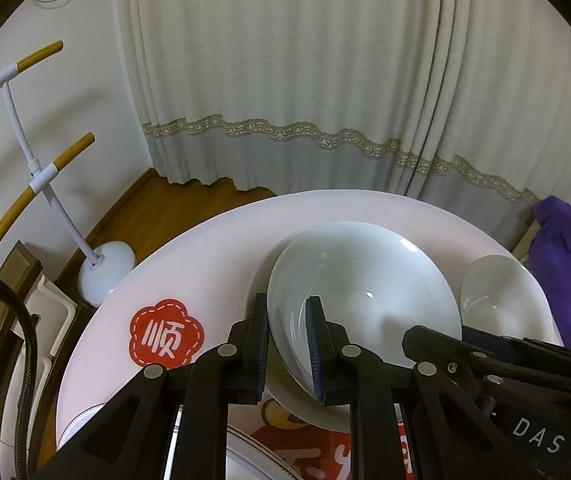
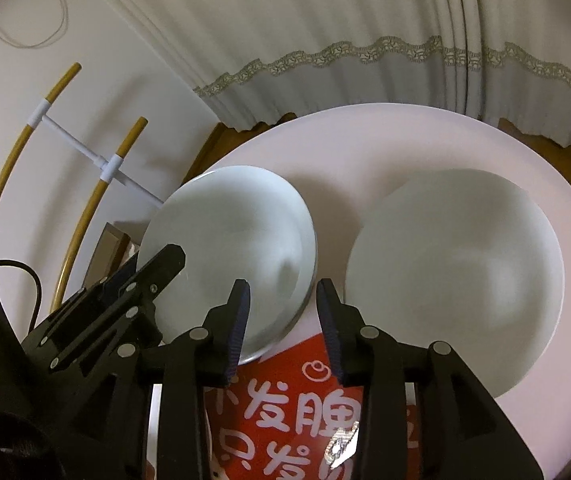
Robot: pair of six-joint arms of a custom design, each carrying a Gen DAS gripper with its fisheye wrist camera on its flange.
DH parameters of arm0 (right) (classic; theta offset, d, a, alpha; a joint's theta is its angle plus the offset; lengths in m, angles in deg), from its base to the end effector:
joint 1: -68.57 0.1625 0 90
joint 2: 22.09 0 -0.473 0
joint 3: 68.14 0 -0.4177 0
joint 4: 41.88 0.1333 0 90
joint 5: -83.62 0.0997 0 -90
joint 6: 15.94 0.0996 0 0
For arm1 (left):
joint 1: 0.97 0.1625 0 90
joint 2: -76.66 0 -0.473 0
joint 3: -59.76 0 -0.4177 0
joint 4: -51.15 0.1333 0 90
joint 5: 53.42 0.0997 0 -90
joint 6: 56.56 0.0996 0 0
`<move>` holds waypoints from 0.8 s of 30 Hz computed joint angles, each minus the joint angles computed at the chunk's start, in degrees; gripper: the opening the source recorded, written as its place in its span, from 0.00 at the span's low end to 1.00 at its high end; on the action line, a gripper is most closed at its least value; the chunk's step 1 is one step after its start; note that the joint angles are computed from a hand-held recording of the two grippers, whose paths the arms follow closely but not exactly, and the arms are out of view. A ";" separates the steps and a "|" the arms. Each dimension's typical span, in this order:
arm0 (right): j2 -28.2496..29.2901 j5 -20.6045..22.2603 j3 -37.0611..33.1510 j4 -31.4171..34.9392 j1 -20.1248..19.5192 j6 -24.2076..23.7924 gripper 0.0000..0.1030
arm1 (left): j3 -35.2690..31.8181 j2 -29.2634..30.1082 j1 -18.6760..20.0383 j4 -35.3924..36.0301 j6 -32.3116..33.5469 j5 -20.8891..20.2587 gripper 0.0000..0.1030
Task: Organize plates and bowls
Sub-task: 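Lower the held bowl into the other bowl with both grippers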
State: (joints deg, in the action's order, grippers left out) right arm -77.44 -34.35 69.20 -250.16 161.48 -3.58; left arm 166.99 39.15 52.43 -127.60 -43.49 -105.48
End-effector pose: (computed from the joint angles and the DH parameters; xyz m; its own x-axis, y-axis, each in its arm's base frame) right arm 0.1098 -0.4546 0.1261 -0.8841 0.3993 0.2426 0.1519 0.7366 -0.6591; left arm -0.2253 -0.6297 0.0170 -0.6057 0.4729 -0.6399 0.7192 0.6693 -0.1862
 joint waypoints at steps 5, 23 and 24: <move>0.27 0.49 -0.79 1.45 -0.55 -0.35 0.27 | -0.21 -0.01 -0.08 0.54 -0.72 0.13 0.14; 1.96 -1.40 -1.99 1.36 0.92 -0.97 0.23 | -0.26 -0.46 0.00 1.71 -1.69 1.30 0.15; 1.91 -1.49 -2.06 1.53 0.97 -0.94 0.23 | -0.20 -0.52 -0.01 1.73 -1.69 1.34 0.17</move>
